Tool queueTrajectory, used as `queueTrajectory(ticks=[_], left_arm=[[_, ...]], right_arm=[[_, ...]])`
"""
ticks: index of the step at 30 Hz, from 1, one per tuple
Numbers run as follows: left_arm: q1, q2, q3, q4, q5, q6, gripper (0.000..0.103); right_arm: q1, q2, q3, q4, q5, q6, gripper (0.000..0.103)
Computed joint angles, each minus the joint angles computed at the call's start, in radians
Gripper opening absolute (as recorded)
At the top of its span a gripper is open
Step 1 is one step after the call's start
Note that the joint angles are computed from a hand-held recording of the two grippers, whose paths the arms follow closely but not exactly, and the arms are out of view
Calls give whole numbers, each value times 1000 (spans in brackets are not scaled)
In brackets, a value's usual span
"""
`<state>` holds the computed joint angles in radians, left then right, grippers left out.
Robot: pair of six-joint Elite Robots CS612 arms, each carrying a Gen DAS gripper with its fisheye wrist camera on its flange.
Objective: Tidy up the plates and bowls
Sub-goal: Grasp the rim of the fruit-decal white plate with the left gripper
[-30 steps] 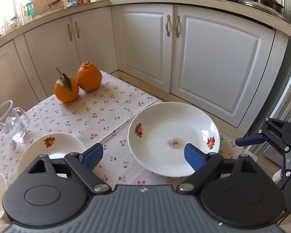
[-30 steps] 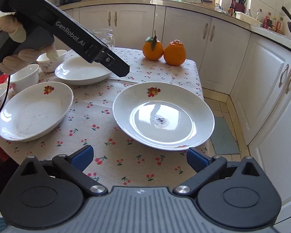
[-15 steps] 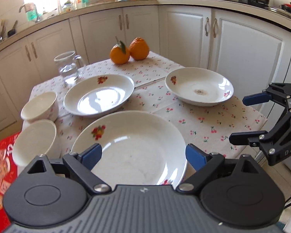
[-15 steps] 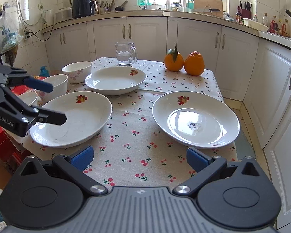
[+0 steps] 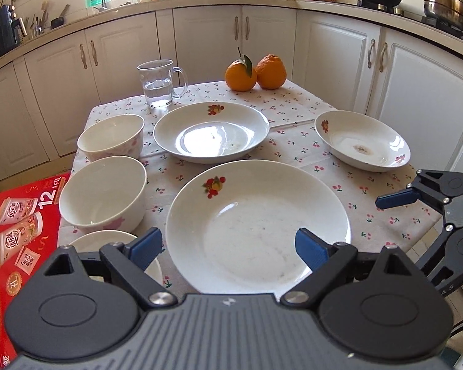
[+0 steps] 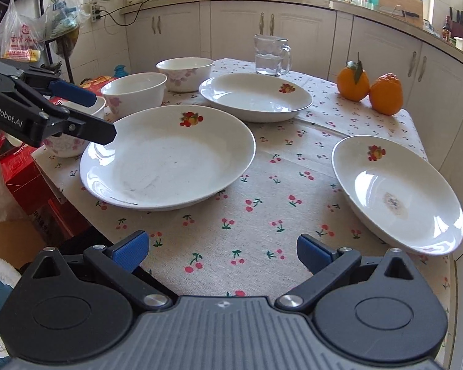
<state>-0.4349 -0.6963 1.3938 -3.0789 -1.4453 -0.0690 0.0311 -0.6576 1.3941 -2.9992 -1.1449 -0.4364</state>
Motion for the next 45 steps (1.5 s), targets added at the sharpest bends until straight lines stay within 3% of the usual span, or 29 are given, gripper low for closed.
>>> queueTrajectory(ticks=[13,27,37,45], left_arm=[[21,40,-97,126,-28,44,93],[51,92,-248,369,-120,101,93],[59,116,-315,492,-143,136,89],[64,132,-358,568,-170,157,80]], right_arm=[[10,49,-103,144,61,-122,103],[-6,69,-114,122,149,-191,103],[1,73,-127,147,202,-319,103],[-3,74,-137,188,225,-320,93]])
